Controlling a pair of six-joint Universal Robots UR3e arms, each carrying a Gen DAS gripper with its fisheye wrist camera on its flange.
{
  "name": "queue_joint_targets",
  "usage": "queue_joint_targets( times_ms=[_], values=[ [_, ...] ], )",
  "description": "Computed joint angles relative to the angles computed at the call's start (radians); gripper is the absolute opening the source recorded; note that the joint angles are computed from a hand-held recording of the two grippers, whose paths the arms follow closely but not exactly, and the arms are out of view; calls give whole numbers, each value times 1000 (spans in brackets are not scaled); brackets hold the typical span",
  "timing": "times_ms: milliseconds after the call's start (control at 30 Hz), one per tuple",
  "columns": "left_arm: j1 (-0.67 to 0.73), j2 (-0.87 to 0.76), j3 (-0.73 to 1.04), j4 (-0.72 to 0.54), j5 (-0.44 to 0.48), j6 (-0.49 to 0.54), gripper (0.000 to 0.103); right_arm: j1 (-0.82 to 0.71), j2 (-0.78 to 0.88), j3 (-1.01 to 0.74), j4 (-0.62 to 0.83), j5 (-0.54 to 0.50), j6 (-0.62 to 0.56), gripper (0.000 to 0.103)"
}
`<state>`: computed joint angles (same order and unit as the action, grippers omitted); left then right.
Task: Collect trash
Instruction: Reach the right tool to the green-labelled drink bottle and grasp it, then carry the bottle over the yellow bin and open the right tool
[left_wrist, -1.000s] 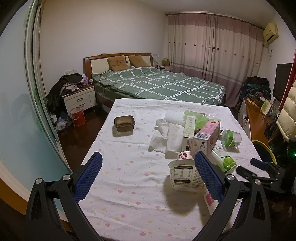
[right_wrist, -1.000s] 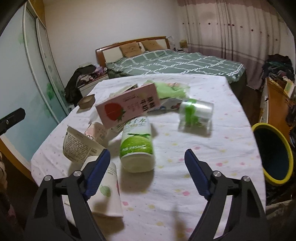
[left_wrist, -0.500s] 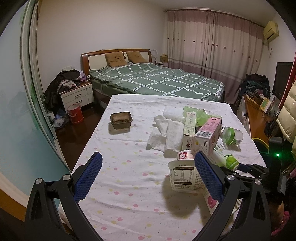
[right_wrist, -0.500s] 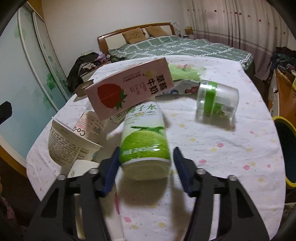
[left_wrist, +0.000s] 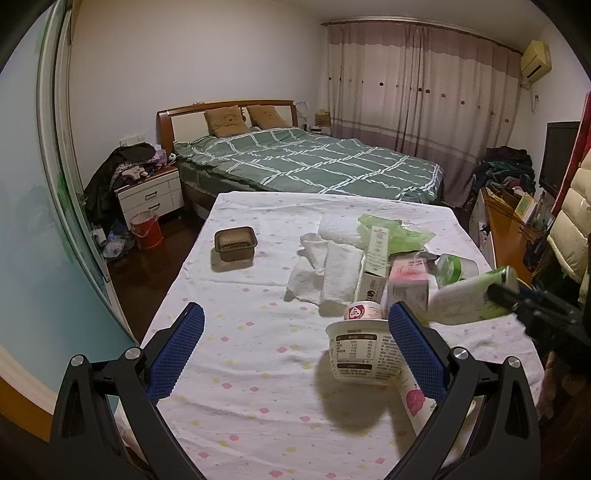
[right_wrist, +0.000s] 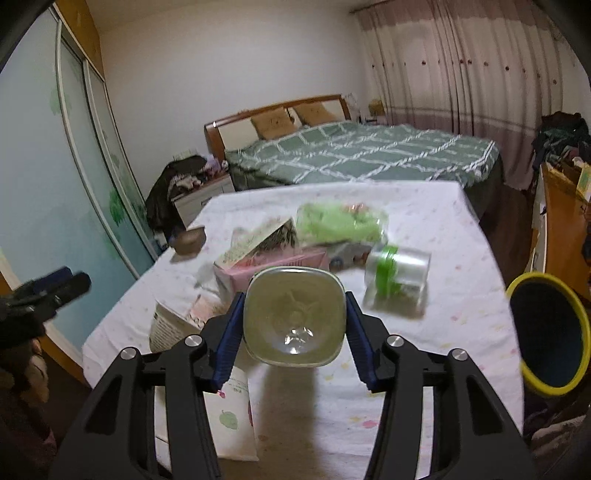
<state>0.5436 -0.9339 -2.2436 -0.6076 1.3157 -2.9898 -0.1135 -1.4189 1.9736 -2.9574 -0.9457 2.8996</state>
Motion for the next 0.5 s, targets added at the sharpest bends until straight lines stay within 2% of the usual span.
queue_joint_targets(
  times_ms=[367, 500],
  values=[
    [-21, 6, 6, -8, 4, 1, 98, -87, -84, 22, 62, 55, -5, 49],
    [-34, 5, 10, -11, 10, -1, 98, -128, -92, 30, 38, 81, 14, 49]
  ],
)
